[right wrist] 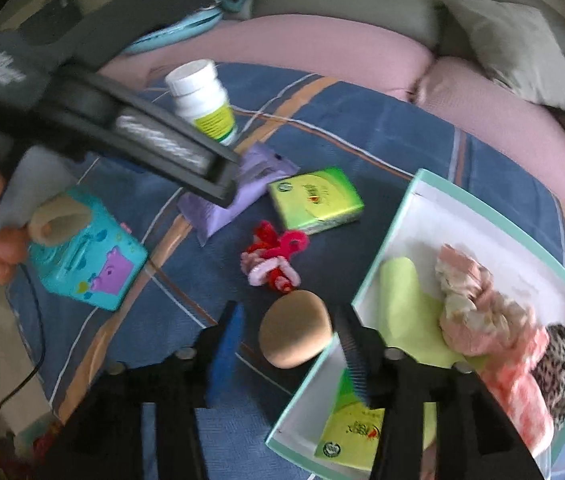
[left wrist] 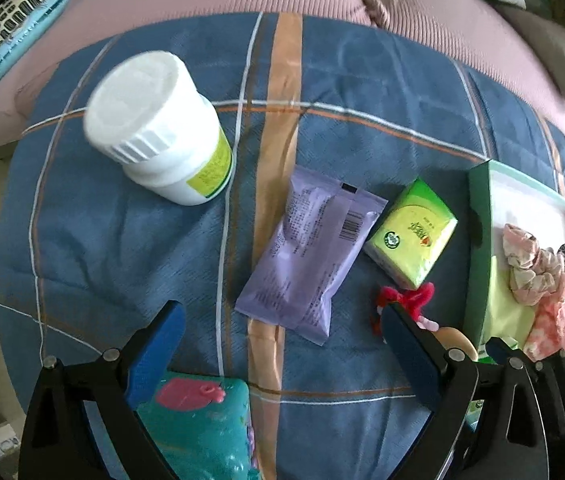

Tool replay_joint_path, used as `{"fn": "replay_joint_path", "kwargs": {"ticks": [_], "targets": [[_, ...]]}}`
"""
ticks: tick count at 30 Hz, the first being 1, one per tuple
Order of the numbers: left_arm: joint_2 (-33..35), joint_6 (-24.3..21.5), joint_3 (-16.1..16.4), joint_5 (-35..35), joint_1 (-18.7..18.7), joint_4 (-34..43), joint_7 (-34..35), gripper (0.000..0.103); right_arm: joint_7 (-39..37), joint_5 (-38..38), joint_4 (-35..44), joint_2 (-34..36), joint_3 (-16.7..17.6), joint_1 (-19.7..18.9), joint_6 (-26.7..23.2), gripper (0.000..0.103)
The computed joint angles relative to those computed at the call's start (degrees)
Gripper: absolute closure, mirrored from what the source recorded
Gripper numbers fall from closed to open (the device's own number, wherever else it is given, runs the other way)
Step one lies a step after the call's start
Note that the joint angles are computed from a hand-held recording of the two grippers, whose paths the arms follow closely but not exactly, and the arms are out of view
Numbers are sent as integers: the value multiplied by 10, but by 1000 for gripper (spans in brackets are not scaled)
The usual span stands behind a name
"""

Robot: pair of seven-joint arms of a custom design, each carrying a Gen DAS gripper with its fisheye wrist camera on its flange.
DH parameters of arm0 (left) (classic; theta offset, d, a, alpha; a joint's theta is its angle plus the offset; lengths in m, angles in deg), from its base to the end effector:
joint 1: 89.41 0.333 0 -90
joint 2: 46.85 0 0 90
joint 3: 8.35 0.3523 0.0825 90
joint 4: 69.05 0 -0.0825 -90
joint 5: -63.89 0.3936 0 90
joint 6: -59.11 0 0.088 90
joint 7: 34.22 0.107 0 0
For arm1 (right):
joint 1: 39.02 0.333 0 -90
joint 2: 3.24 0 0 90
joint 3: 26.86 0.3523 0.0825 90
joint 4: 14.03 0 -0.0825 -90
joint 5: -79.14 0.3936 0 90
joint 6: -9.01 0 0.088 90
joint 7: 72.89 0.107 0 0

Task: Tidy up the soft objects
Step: 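Grasp the beige egg sponge with the right gripper while the left grasps the purple packet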

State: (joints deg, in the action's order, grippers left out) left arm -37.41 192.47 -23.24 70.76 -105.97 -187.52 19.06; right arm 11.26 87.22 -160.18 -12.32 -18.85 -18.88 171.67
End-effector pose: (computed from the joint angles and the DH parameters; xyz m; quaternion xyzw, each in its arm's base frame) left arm 0.5136 -0.3062 0.3953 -0.7128 0.6990 -0.0453 0.0338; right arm 0.4260 0.2204 0.4025 -0.8314 0.5093 -0.1027 0.1970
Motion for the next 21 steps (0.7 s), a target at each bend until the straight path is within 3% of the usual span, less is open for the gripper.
{"fn": "replay_joint_path", "kwargs": {"ticks": [3,10,13,15,18,21], "targets": [[18,-17,1,3,0,18,3,11,-49,19,13,11,-9,12,-19,49],[62,-33,1,0,4,60,29,13,-45,-44,24,28,3,4,-40,47],[75,-43,1,3,2,71,29,31,-34,-83,25,31,8,1,-43,47],[85,-48,2,6,1,81,29,32,-23,-110,25,31,11,0,-44,47],[93,-42,3,4,2,84,26,43,3,-156,22,32,17,-3,-44,47],[97,-41,4,11,2,85,27,44,38,-206,19,32,23,-5,-45,47]]}}
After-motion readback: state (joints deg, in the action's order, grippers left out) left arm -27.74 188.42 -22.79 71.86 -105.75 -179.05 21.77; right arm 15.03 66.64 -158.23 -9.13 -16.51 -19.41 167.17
